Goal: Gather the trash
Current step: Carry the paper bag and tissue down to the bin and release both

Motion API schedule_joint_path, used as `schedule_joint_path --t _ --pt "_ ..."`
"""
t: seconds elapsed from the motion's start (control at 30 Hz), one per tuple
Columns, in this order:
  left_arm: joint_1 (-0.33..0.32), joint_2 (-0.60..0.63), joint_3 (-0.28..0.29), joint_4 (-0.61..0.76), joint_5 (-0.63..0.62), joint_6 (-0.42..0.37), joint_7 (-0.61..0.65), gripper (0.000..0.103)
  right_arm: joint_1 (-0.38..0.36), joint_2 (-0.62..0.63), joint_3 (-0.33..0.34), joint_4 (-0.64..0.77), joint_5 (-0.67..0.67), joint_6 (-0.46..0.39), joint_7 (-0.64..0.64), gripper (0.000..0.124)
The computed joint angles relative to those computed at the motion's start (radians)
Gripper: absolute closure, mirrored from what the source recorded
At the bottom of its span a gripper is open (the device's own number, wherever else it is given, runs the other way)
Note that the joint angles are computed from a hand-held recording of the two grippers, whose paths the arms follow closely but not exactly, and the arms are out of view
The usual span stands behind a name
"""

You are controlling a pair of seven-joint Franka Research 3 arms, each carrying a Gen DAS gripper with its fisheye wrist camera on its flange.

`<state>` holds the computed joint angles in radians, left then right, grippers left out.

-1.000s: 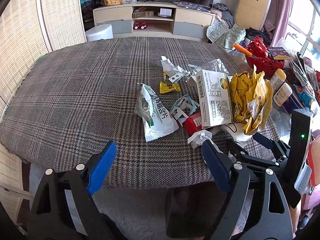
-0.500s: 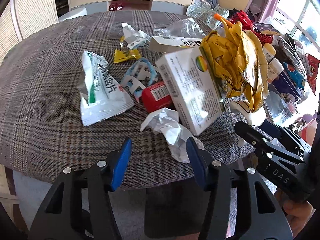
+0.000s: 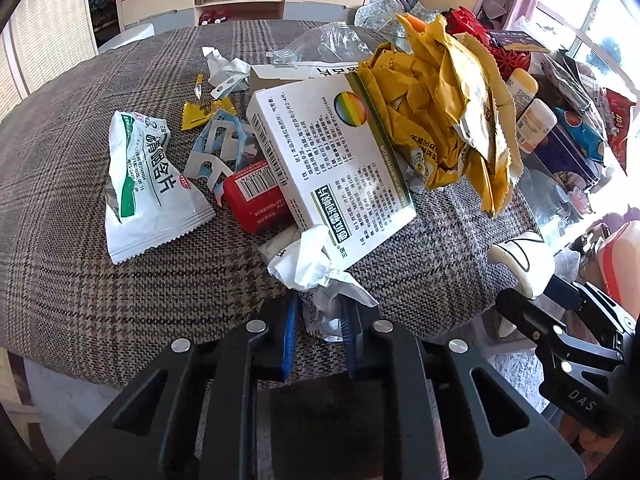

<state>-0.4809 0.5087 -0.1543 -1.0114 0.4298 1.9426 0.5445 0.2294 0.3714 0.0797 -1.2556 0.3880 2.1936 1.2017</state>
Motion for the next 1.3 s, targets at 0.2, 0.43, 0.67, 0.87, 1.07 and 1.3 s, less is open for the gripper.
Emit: schedule_joint_path --t 0.2,0.43,0.67,0.87,1.07,1.3 --pt "0.003 -0.095 -0.017 -0.131 0.003 0.033 -0.036 0.095 0.003 -0.048 0.01 -0.071 0.025 -0.004 -0.022 0.064" --pt "-0.01 -0.201 -0.056 -0.269 0.039 0.062 -0.081 0.095 0.011 -0.172 0.007 -0.228 0.058 0.01 -0.059 0.064" --pt "0.008 -0.315 -0.111 -0.493 -0.024 0.169 -0.118 0.095 0.023 -0.304 -0.01 -0.415 0.024 0.038 -0.076 0.064" --pt "0.031 -0.347 -0.138 -0.644 -0.114 0.3 -0.109 0.095 0.026 -0.382 -0.017 -0.584 0.035 0.072 -0.09 0.064" --pt "0.052 -0.305 -0.139 -0.692 -0.185 0.404 -0.061 0.095 0.037 -0.403 -0.013 -0.697 0.046 0.131 -0.113 0.064" --pt "0.077 -0.262 -0.14 -0.699 -0.259 0.458 0.01 0.095 0.047 -0.363 -0.009 -0.716 0.045 0.153 -0.118 0.063"
